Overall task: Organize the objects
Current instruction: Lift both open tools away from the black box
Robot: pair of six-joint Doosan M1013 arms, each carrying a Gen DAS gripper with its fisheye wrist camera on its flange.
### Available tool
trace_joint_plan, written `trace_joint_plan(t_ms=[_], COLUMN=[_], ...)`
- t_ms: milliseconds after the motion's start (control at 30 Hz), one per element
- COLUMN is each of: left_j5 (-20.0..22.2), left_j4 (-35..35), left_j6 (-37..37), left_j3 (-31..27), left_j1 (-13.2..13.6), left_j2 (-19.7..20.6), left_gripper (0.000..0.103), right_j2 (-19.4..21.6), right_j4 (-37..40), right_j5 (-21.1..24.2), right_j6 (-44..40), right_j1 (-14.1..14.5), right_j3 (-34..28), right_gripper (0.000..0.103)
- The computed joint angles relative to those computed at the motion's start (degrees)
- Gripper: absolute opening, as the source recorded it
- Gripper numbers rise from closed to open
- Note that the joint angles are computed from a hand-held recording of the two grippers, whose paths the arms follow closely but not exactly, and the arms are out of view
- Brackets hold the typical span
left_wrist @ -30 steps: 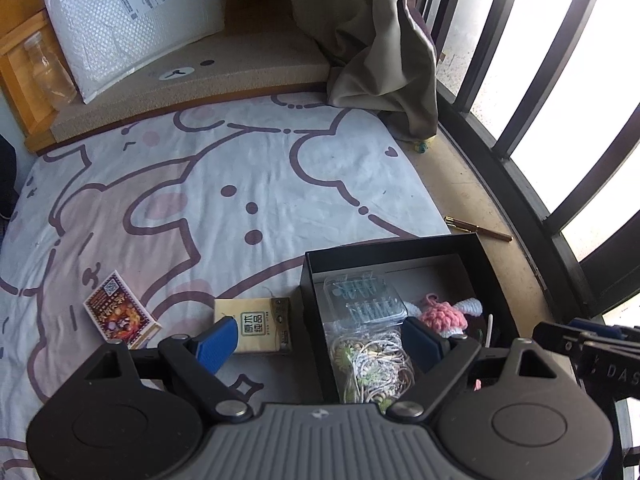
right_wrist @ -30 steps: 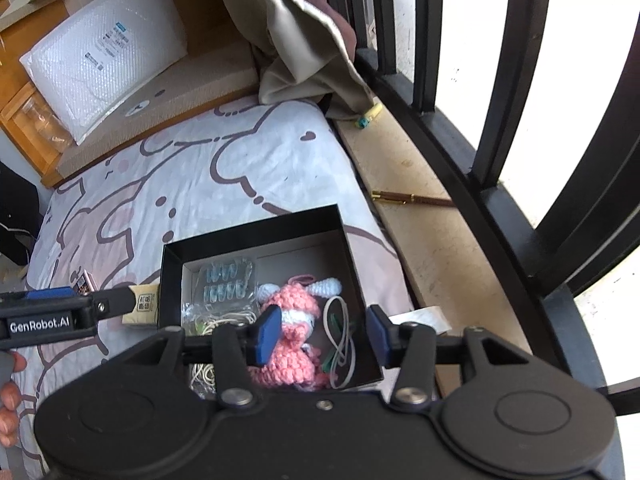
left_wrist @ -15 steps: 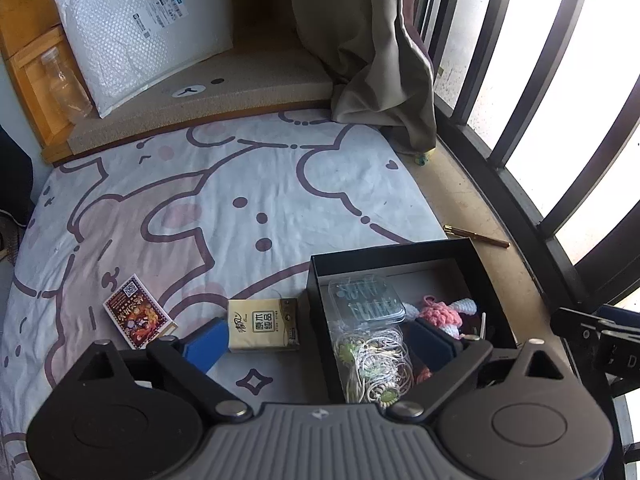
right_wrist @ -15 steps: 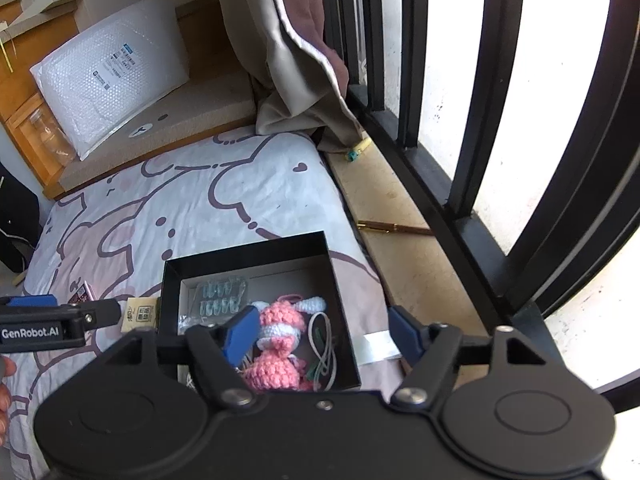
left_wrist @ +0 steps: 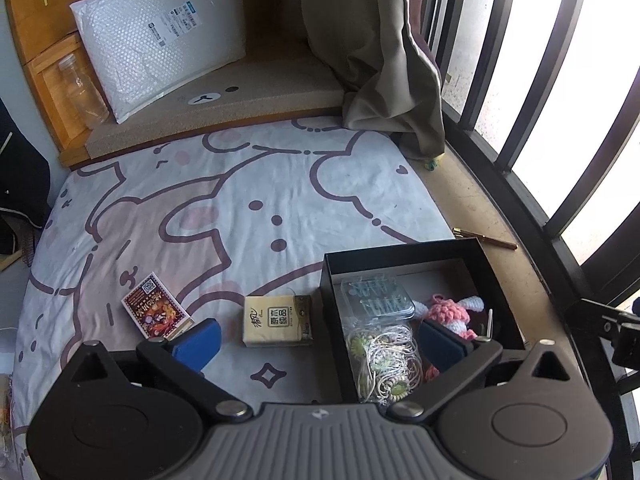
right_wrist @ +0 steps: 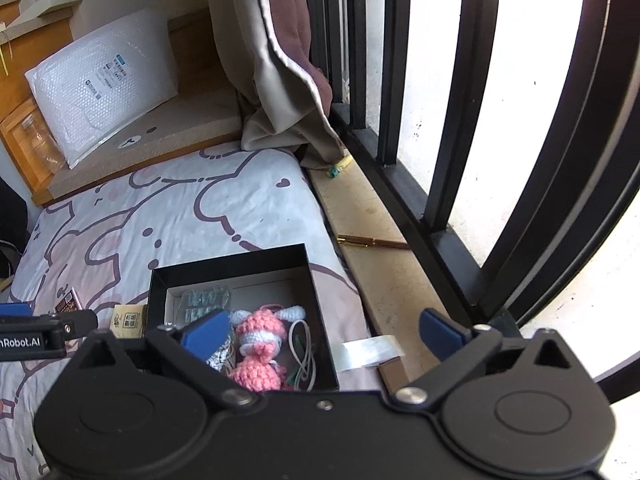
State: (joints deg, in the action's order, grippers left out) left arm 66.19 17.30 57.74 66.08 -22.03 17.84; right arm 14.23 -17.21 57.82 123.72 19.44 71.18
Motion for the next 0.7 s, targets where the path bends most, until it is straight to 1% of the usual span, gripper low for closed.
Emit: trace_joint_plan(t_ms=[167,333,700], left_j5=[-0.3,-0.5,-0.7], left_j4=[0.1,0.2,-0.1], left_j6=[0.2,0.5,0.7], left_j3=[0.2,0.4,0.5], left_j1=[-0.1,-0.3,-0.5], left_j2=[-0.4,-0.6,-0.7], left_gripper=[0.103,0.103,0.103], right_j2=[0.1,-0.2,-0.4], right_j4=[-1.1,-1.3,-2.1], right_j5=[1.1,0.7,1.2], right_j6=[-0.3,0.5,1.6], right_j1=[0.4,0.3,0.3], right_j3=[-0.1,0.3,0.4], right_gripper=[0.103,0.103,0.103])
